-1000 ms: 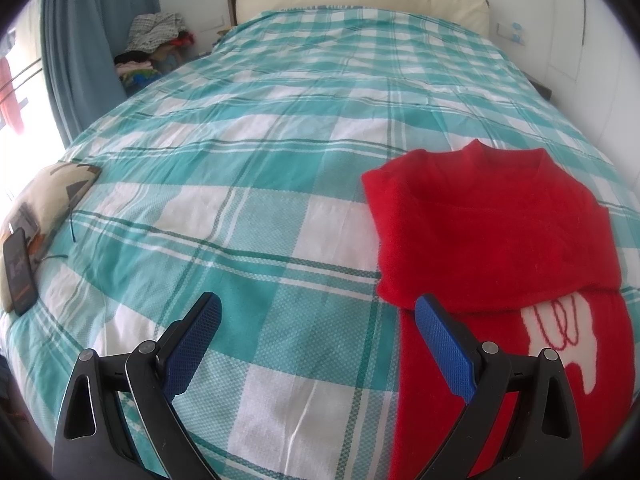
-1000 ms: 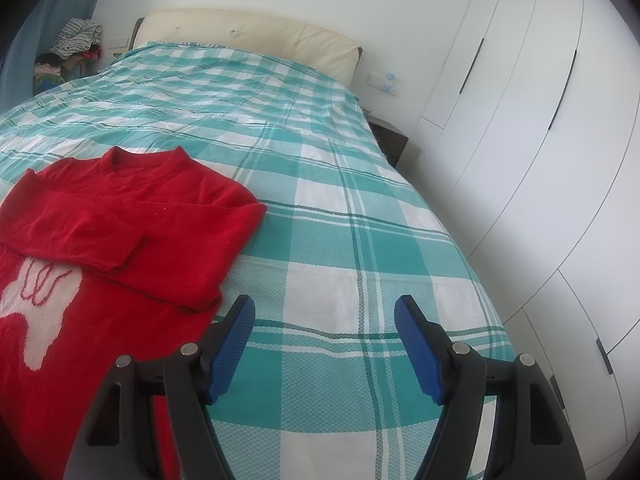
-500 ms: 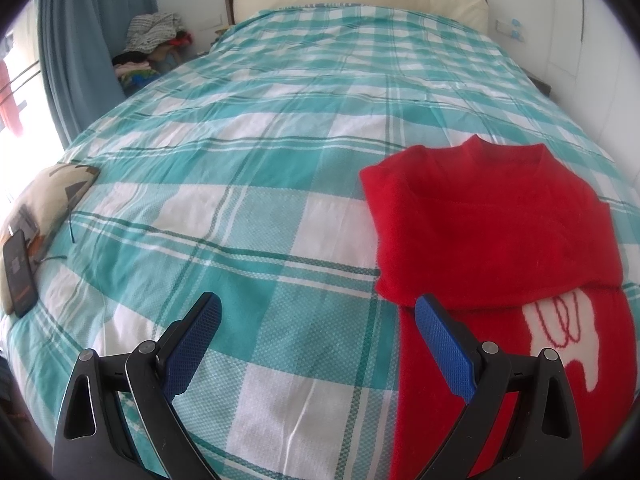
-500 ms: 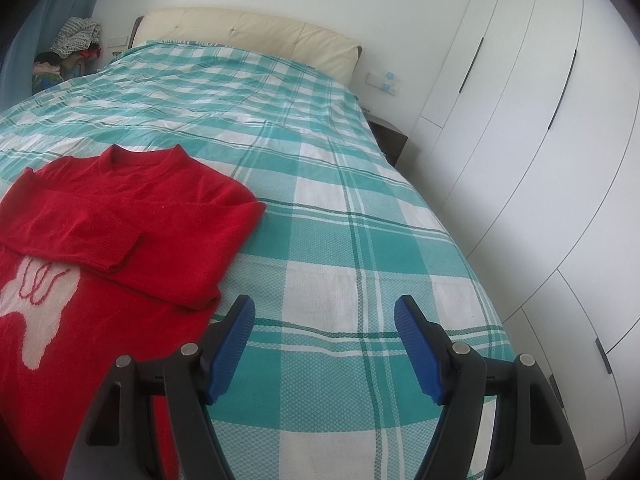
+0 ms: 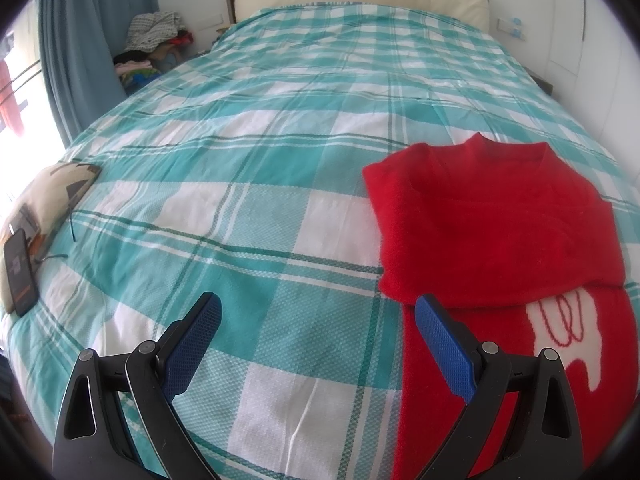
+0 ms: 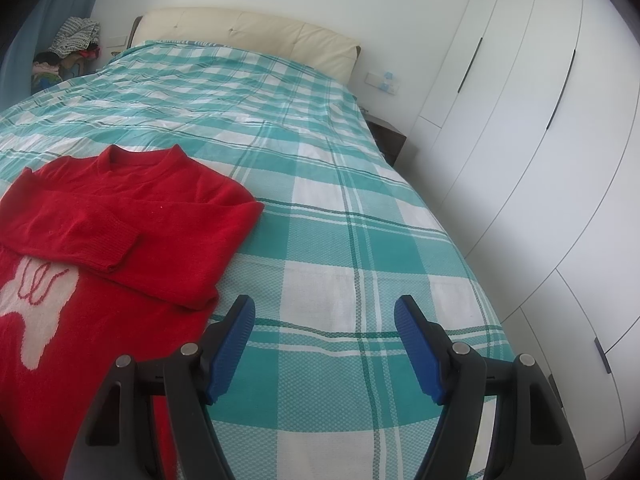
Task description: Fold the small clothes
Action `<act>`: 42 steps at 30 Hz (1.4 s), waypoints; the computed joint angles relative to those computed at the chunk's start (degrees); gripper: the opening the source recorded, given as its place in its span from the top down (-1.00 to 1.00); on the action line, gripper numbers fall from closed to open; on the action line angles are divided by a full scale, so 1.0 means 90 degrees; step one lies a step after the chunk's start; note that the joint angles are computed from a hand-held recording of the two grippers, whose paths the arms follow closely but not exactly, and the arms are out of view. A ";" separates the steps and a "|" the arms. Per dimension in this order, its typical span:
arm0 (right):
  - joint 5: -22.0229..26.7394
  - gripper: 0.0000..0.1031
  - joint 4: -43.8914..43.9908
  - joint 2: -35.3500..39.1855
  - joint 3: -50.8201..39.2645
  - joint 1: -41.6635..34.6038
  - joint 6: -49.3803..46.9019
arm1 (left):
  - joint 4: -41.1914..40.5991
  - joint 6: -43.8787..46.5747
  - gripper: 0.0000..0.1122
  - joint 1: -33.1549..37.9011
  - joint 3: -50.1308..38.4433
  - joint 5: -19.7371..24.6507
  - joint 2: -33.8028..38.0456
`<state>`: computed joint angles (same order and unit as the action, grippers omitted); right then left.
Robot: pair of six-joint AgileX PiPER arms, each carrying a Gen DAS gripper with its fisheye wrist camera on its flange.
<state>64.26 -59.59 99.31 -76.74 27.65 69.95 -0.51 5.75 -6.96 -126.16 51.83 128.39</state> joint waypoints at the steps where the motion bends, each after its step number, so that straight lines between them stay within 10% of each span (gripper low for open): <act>1: 0.0000 -0.39 0.0000 0.0000 0.0000 0.0000 0.0000 | 0.0000 0.0000 -0.75 0.0000 0.0000 0.0000 0.0000; 42: 0.0013 -0.39 -0.0036 -0.0070 0.0088 -0.0022 0.0009 | 0.0090 0.0011 -0.75 0.0003 0.0175 -0.0093 -0.0031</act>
<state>64.38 -59.92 98.68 -75.95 27.45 70.03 0.30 5.85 -6.93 -124.59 51.00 128.10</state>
